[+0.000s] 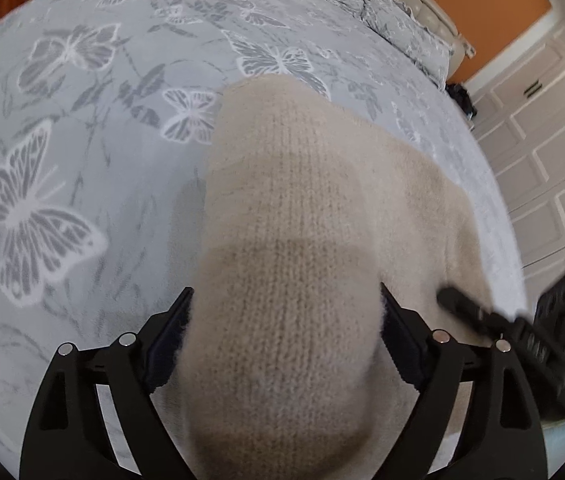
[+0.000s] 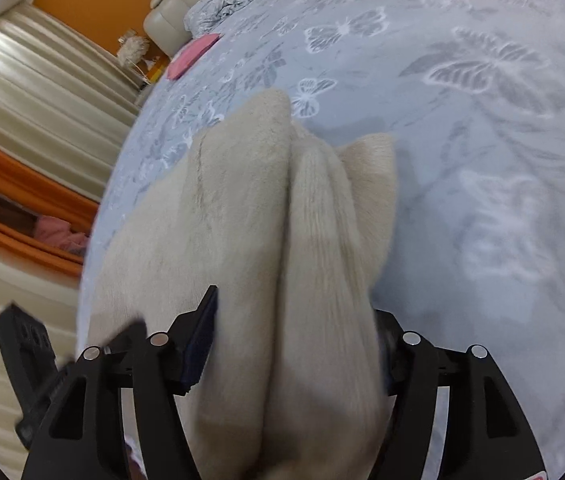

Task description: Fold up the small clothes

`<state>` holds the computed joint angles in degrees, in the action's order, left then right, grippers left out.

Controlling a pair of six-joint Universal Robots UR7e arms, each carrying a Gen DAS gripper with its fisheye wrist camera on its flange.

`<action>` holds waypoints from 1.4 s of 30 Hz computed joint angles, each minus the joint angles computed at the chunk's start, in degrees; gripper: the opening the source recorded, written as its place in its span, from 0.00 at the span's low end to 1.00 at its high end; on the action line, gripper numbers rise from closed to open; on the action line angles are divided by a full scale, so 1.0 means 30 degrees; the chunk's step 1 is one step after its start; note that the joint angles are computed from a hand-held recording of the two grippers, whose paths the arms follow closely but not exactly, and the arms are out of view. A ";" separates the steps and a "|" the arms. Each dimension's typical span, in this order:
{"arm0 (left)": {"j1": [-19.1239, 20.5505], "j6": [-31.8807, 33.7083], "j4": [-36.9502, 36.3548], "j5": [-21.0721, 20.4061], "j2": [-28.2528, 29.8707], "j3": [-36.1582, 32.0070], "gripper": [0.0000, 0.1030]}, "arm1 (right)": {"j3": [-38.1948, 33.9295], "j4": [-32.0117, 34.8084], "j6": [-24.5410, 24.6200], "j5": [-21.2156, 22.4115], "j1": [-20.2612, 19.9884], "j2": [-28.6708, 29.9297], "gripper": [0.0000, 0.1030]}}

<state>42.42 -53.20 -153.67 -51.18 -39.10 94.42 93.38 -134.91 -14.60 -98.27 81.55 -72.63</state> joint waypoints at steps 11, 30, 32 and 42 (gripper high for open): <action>-0.1741 -0.2226 -0.5280 0.3034 -0.2744 0.4551 0.83 | 0.3252 -0.0613 -0.0768 -0.2702 0.1320 -0.3224 0.56; -0.2265 -0.5117 -0.2139 0.2169 -0.3457 0.5871 0.85 | 0.0410 0.5560 0.1978 0.1223 -0.2014 -0.3334 0.35; -0.2341 -0.4578 -0.2484 0.1783 -0.3273 0.5855 0.85 | 0.0981 0.3784 0.1182 0.2097 -0.2153 -0.4158 0.56; -0.1659 -0.3450 -0.3973 -0.0511 -0.2257 0.5104 0.92 | 0.0380 0.5572 0.1700 0.0539 -0.1647 -0.2324 0.76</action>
